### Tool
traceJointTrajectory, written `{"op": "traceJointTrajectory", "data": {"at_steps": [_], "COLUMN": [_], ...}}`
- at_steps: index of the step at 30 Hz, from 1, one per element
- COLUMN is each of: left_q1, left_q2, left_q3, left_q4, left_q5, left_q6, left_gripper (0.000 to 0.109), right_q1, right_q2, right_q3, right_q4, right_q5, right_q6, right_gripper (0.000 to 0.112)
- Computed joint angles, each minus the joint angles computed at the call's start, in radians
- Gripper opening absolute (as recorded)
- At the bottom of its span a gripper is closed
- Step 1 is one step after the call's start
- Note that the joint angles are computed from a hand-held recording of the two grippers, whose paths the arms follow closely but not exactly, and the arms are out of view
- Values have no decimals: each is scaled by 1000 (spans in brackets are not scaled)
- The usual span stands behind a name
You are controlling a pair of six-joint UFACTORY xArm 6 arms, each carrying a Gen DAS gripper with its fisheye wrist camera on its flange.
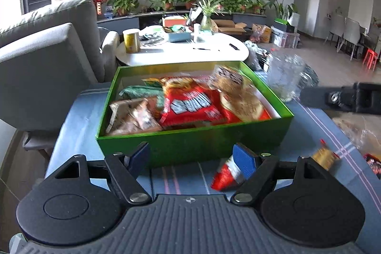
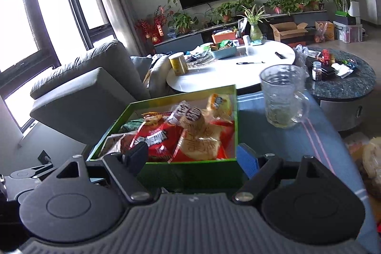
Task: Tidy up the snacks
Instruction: 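Grasp the red-and-white chip bag with the left gripper while the right grasps the wafer pack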
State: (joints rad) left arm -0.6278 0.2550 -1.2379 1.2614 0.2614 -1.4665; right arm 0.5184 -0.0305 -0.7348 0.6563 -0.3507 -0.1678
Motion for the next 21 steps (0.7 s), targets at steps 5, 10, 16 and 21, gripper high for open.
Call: {"op": "traceJointTrajectory", "data": {"at_steps": [5, 10, 16, 21], "left_q1": [-32, -58, -66, -59], "left_q2": [49, 116, 178, 224], "left_q3": [-21, -76, -134, -173], "left_q4": [-84, -153, -212, -312], "left_q5": [-19, -16, 17, 6], "left_q6": [91, 171, 223, 282], "left_gripper": [75, 75, 75, 75], "right_q1": [-37, -49, -115, -169], "right_q2": [-59, -71, -57, -51], "right_q3": [67, 78, 136, 162], "right_q4": [35, 212, 1, -222], "right_q5": [3, 34, 66, 85], "right_q6": [-12, -161, 47, 244], "right_gripper": [95, 95, 95, 95]}}
